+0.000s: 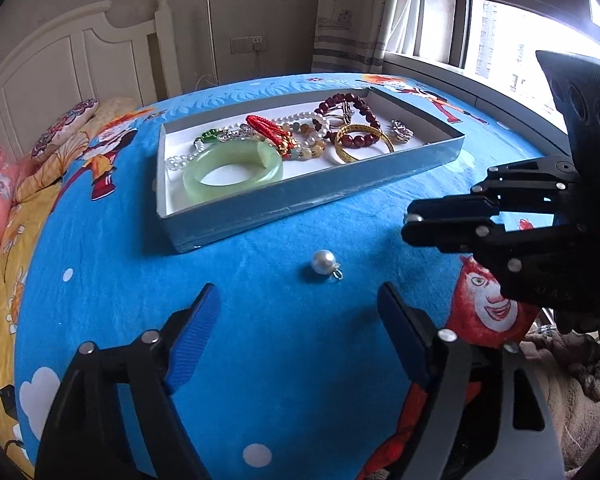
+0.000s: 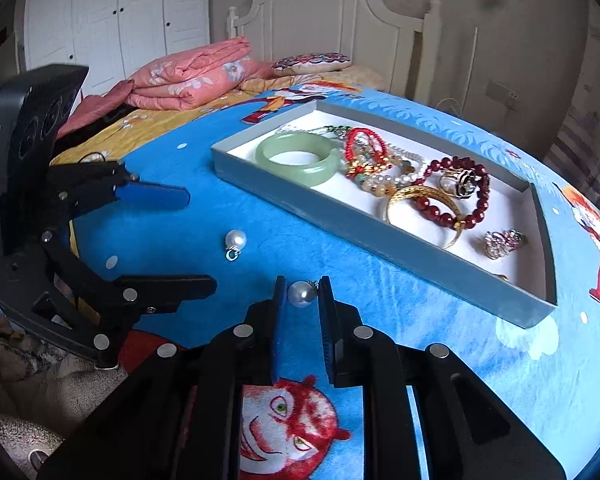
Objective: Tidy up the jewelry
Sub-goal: 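Grasp one pearl earring with the right gripper while the left grasps the other, then carry both pearl earrings into the tray and open both grippers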
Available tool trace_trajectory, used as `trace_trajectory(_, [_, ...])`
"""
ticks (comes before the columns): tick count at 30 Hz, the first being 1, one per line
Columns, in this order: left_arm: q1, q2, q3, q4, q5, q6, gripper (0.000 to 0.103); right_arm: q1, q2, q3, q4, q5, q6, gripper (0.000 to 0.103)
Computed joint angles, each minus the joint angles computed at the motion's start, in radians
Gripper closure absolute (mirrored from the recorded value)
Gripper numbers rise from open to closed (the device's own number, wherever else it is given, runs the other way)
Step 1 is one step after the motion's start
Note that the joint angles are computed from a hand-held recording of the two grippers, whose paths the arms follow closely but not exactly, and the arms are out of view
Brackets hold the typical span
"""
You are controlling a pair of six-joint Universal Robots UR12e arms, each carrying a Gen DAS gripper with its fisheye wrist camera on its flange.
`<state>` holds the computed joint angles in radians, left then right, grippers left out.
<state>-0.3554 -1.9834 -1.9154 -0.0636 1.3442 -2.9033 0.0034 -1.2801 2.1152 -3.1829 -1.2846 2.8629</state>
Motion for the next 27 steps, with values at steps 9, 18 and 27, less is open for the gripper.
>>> trace_trajectory(9, [-0.029,-0.022,0.047,-0.031,0.028,0.009,0.061,-0.03,-0.002,0.004,-0.029,0.004,0.084,0.087])
trace_trajectory(18, [-0.017,-0.025,0.034,0.011,0.01,0.004,0.088,-0.036,0.005,0.002,-0.032,0.019,0.102,0.087])
trace_trajectory(27, [-0.022,-0.025,0.029,0.029,0.03,0.014,0.088,-0.035,0.007,0.001,-0.037,0.013,0.104,0.087])
